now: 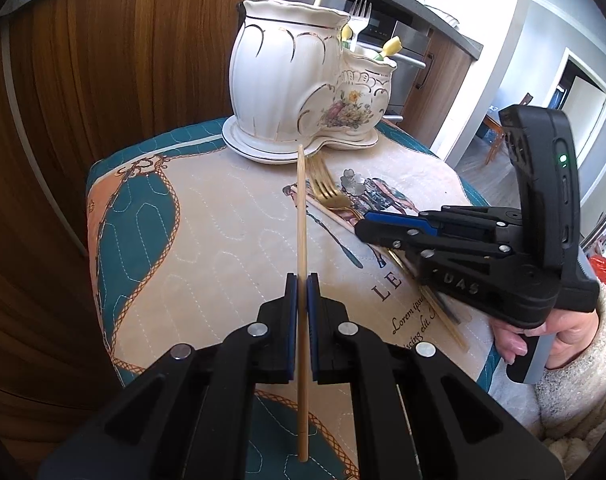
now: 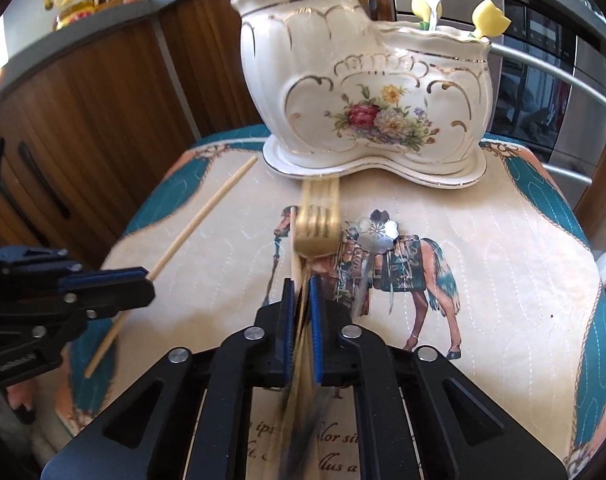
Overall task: Organize utensils
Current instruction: 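Grasp a wooden chopstick with the left tool while the right tool grasps another gold fork, then lift the chopstick with the left tool while the right tool lifts the fork over the holder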
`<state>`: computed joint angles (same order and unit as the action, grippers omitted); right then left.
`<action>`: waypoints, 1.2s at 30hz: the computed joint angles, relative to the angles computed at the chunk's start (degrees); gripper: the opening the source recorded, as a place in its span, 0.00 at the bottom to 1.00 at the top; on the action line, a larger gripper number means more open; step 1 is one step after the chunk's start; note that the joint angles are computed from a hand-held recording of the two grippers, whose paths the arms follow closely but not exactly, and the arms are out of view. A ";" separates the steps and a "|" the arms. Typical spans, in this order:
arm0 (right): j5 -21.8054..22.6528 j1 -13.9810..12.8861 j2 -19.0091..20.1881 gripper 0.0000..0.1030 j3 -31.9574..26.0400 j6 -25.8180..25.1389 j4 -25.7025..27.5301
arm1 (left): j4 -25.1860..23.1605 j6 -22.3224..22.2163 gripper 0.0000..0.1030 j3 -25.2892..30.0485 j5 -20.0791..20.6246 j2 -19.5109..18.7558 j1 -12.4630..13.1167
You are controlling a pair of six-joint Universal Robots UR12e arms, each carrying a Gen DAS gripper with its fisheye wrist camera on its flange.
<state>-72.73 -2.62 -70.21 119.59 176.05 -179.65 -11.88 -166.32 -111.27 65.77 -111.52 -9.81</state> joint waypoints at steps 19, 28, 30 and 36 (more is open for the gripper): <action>13.04 -3.92 -1.50 0.06 3.33 5.55 -15.18 | 8.51 -3.46 0.05 -1.24 -5.32 0.63 1.57; 9.65 -3.68 -1.60 0.06 5.31 7.21 -29.91 | 17.02 -6.96 0.05 -1.61 -8.97 0.15 2.59; 8.42 -3.62 -1.59 0.06 5.13 7.90 -32.48 | 20.61 -8.74 0.05 -1.35 -9.78 -0.30 2.82; 2.58 -2.71 -2.00 0.06 1.87 8.48 -35.76 | 27.52 -15.86 0.05 2.52 -9.63 -2.13 2.59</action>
<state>-70.15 -5.32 -72.21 121.46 184.53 -215.41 15.64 -182.17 -108.74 56.14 -113.66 -7.22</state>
